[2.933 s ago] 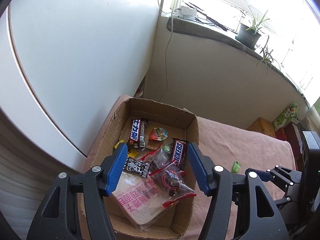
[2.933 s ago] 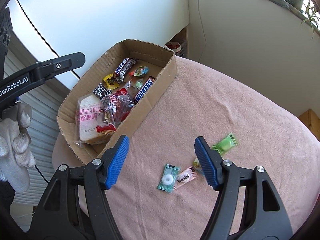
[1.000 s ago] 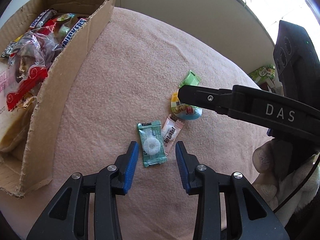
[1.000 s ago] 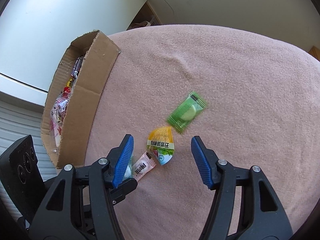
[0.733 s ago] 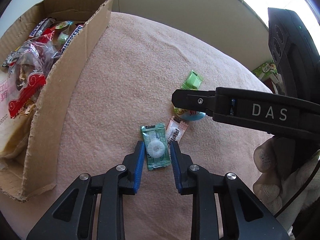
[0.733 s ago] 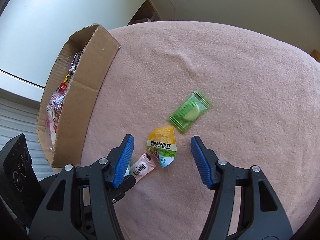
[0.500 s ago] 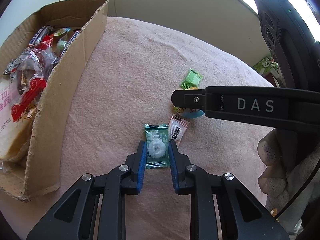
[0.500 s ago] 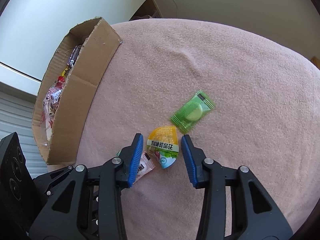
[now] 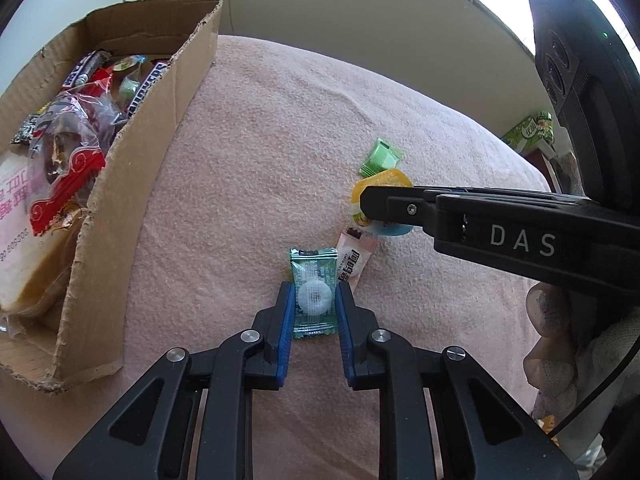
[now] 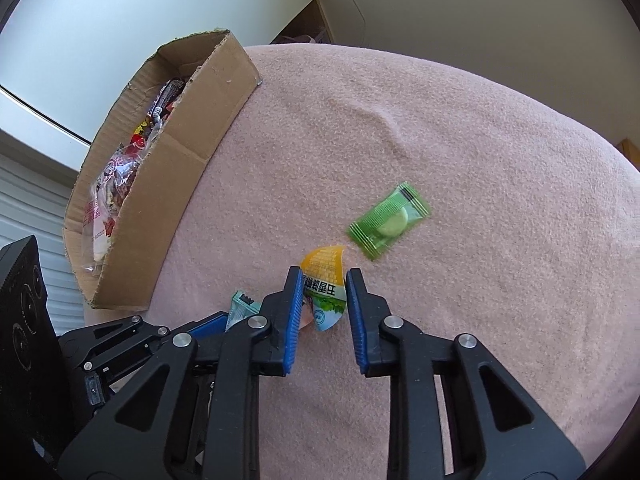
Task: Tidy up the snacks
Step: 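Grasp the teal mint candy with the left tool while the right tool grasps the yellow candy, then carry both candies over the box and open both tools inside it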
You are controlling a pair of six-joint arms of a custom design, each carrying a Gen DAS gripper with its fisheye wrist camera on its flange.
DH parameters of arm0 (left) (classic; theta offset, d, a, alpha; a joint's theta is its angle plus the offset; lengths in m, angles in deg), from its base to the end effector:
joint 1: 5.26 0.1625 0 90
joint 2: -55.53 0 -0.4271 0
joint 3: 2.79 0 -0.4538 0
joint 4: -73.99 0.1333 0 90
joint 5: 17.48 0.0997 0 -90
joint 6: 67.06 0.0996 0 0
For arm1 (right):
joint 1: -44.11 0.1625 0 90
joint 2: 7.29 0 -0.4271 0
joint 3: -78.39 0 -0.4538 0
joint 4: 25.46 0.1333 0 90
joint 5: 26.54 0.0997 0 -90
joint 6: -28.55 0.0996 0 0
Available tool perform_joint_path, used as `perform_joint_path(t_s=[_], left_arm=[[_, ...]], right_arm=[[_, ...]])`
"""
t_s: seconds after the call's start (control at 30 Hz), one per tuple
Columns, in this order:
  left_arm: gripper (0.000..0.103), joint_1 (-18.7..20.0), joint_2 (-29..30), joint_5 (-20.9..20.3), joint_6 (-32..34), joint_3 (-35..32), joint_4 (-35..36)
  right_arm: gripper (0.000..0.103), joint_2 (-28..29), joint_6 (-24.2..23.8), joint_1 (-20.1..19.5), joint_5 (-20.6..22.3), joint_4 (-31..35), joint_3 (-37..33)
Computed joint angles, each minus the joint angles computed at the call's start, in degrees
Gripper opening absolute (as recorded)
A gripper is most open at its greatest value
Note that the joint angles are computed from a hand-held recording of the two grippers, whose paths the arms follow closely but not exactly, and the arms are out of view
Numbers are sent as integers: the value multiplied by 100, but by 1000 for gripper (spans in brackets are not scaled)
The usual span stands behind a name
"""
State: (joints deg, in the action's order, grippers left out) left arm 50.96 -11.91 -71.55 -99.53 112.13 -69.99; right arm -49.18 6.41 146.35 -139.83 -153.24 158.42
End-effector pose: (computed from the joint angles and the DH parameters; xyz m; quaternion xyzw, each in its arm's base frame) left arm -0.1624 -0.5877 0.1536 -0.0066 0.9499 -0.2134 0.2284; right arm 0.2559 -0.7365 0.0753 0.2901 -0.9355 -0.0205 0.2008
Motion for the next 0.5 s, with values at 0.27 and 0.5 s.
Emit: perform_joint_path(t_s=[0.27, 0.5], left_arm=[[19, -35, -276, -7, 120, 119, -105], [19, -160, -637, 191, 155, 259, -162]], right_arm=[[23, -293, -43, -24, 127, -115, 175], [23, -390, -83, 60, 279, -116, 93]])
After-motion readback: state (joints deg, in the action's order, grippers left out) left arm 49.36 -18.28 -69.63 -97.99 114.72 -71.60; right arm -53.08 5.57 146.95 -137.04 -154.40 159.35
